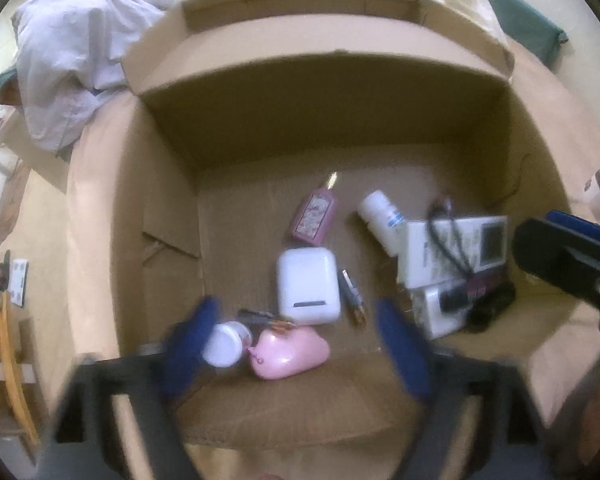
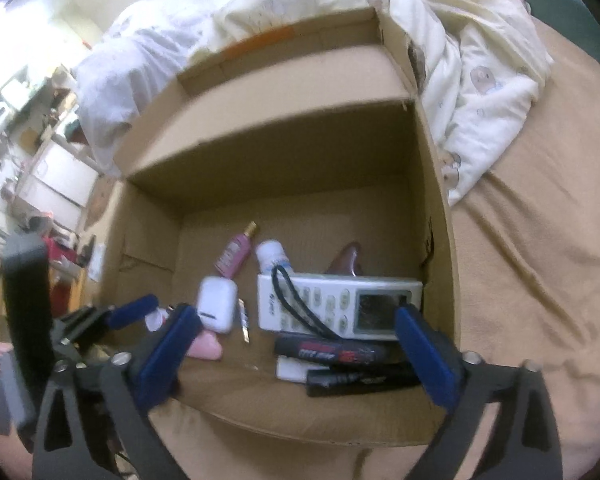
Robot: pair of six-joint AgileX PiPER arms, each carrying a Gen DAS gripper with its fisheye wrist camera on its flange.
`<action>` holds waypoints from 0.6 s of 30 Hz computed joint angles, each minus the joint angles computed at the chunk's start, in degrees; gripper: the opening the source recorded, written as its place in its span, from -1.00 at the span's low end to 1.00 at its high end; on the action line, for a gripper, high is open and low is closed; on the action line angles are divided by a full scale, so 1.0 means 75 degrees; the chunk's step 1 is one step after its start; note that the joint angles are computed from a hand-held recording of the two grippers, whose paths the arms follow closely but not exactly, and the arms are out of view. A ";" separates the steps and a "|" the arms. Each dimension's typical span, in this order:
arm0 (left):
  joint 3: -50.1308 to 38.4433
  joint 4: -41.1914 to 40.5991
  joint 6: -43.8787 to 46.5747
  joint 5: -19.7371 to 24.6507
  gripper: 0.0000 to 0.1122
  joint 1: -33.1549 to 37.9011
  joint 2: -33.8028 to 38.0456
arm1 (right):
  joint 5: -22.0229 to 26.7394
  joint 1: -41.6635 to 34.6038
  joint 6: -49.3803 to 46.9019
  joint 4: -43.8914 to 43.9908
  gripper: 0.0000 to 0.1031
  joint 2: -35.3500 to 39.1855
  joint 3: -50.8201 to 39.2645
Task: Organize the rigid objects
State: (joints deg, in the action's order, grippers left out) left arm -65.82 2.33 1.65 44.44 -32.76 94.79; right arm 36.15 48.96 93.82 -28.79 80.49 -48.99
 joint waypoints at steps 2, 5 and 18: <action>-0.0073 -0.0318 0.0188 0.0095 0.62 0.0092 -0.0057 | 0.0105 0.0100 0.0349 -0.0374 1.00 -0.0095 -0.0005; -0.0255 -0.0512 0.0161 0.0338 0.79 0.0253 -0.0154 | 0.0161 0.0175 0.0818 -0.0810 1.00 -0.0260 0.0054; -0.0288 -0.0198 -0.0069 0.0782 0.79 0.0913 -0.1731 | 0.2572 0.1650 0.2226 -0.2218 1.00 -0.0869 -0.0503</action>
State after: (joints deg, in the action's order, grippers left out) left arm -67.98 0.85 1.14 50.31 -25.91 81.80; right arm 55.44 61.33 110.51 -45.43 73.98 -52.76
